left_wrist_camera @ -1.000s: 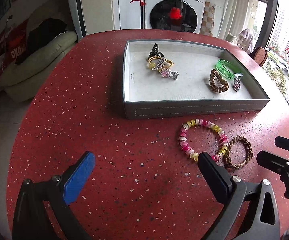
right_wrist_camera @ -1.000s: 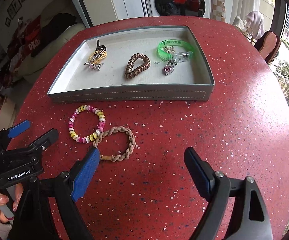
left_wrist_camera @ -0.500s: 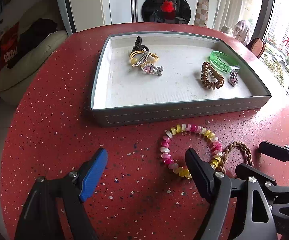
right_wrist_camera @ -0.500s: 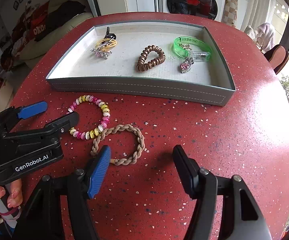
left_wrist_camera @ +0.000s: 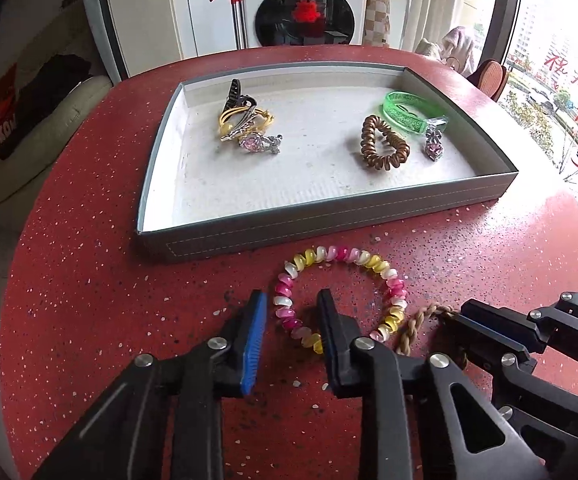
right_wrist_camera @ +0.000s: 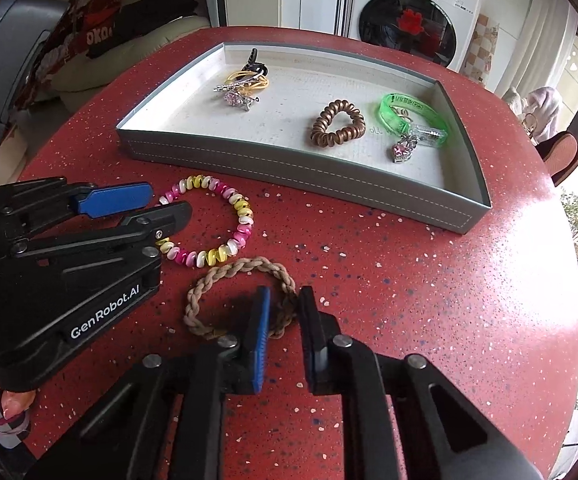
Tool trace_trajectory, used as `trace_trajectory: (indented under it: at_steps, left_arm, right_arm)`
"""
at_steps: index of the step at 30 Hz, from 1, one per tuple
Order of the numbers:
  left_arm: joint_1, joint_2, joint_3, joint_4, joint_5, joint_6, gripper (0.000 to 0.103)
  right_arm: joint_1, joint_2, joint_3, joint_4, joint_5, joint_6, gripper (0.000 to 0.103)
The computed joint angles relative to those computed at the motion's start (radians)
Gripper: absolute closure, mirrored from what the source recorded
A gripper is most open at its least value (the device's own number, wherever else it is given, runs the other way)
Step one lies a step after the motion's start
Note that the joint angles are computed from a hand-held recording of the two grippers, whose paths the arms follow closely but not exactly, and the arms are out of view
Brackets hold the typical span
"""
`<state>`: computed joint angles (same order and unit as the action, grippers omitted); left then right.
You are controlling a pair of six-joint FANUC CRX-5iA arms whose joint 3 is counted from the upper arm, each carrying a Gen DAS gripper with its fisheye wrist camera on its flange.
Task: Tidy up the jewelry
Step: 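Grasp the pink-yellow beaded bracelet with the left tool while the right grasps the braided bracelet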
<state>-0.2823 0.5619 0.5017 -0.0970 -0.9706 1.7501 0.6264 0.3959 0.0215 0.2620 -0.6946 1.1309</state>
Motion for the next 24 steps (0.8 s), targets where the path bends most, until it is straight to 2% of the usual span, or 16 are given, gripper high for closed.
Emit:
trace_trajectory:
  at_steps: [1,12,24]
  left_arm:
    - [-0.003,0.0,0.003,-0.005,-0.004,0.0,0.075]
    - [0.027,-0.048,-0.098,0.124,0.065,-0.068,0.076]
    - [0.024,-0.076,-0.129,0.146,0.09,-0.103,0.076]
  right_arm:
    - [0.001,-0.001,-0.004,0.007,0.0,-0.009,0.095]
    - [-0.019,-0.047,-0.05,0.031,0.037,-0.071,0.096]
    - [-0.039,-0.062,-0.042,-0.009,0.047,-0.058,0.096]
